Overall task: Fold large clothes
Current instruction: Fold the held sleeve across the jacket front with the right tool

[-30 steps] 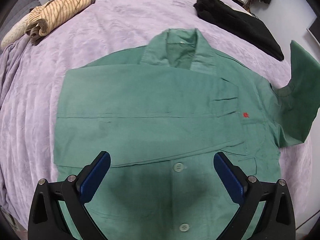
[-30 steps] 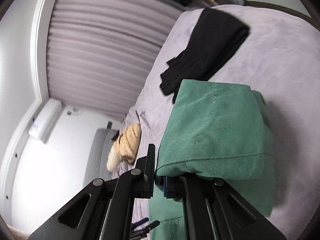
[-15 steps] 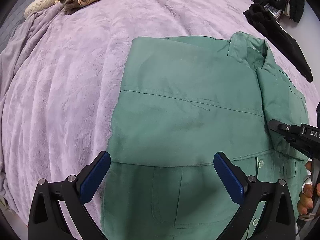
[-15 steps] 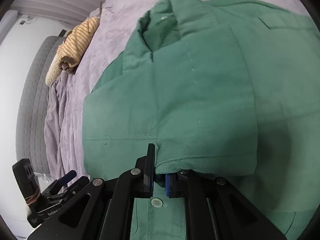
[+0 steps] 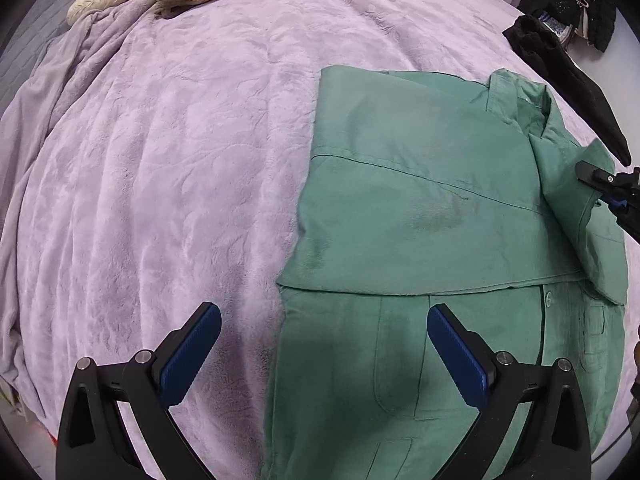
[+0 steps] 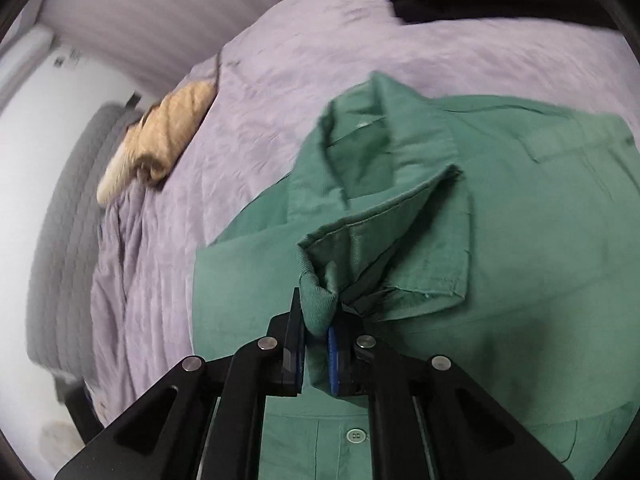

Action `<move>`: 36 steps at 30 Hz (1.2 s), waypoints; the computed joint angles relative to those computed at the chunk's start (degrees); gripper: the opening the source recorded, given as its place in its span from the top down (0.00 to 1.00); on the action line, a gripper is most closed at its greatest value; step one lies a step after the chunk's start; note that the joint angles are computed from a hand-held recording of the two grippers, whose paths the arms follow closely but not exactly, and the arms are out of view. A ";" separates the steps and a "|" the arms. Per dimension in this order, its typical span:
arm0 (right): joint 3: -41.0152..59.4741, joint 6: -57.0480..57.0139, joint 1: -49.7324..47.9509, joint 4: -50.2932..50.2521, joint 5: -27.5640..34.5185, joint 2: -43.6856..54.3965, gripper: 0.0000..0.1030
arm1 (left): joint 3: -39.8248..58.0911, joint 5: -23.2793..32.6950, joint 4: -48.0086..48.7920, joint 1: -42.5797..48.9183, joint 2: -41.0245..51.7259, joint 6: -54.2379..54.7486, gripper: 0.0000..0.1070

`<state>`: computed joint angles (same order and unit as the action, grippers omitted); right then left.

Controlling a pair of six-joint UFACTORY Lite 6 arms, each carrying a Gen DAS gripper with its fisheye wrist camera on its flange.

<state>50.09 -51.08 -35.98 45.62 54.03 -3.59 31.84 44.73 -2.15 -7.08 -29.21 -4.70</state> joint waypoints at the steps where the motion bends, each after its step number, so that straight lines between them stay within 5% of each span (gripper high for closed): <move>1: -1.43 1.29 3.96 -2.34 -1.42 -1.96 0.85 | -0.14 -0.20 0.13 0.45 0.42 0.10 0.04; 5: -7.98 8.36 18.18 -9.43 -5.96 -5.33 0.45 | 0.52 -0.99 -0.17 -0.24 2.45 -0.84 0.04; 8: -14.49 3.24 13.17 -7.98 -0.49 -10.31 0.45 | 2.71 -2.17 -1.88 -3.32 5.29 -1.68 0.04; 12: -16.54 -6.41 -10.59 -14.30 6.97 -10.46 0.45 | 7.56 -5.44 -6.42 -8.56 12.53 -1.31 0.04; 18: 7.21 -8.03 -42.77 -14.45 10.84 14.08 0.45 | 14.77 -11.05 -4.47 -18.58 24.74 -8.87 0.04; 21: 20.51 -0.32 -49.16 -9.73 13.54 27.52 0.45 | 18.34 -11.87 0.04 -22.67 29.61 -15.00 0.04; 22: 24.50 1.87 -50.13 -8.49 15.23 31.40 0.57 | 19.65 -11.81 1.72 -23.76 30.93 -17.13 0.04; 23: 28.08 3.64 -50.18 -7.09 16.77 34.79 0.98 | 20.86 -11.84 2.79 -24.54 31.97 -18.52 0.04; 28: 30.27 -0.20 -49.31 -5.14 15.70 32.06 0.96 | 24.92 -12.92 11.06 -28.97 37.61 -26.79 0.04; 33: 38.63 3.73 -51.89 -13.10 17.12 43.57 0.98 | 26.74 -14.39 13.93 -29.88 41.94 -29.48 0.04; 36: 39.98 0.43 -52.05 -16.47 21.63 40.89 0.85 | 28.06 -12.11 11.59 -28.25 40.61 -25.84 0.04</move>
<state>90.07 -50.65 -88.03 29.14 75.66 37.29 59.90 32.62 9.44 -35.32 11.40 -30.54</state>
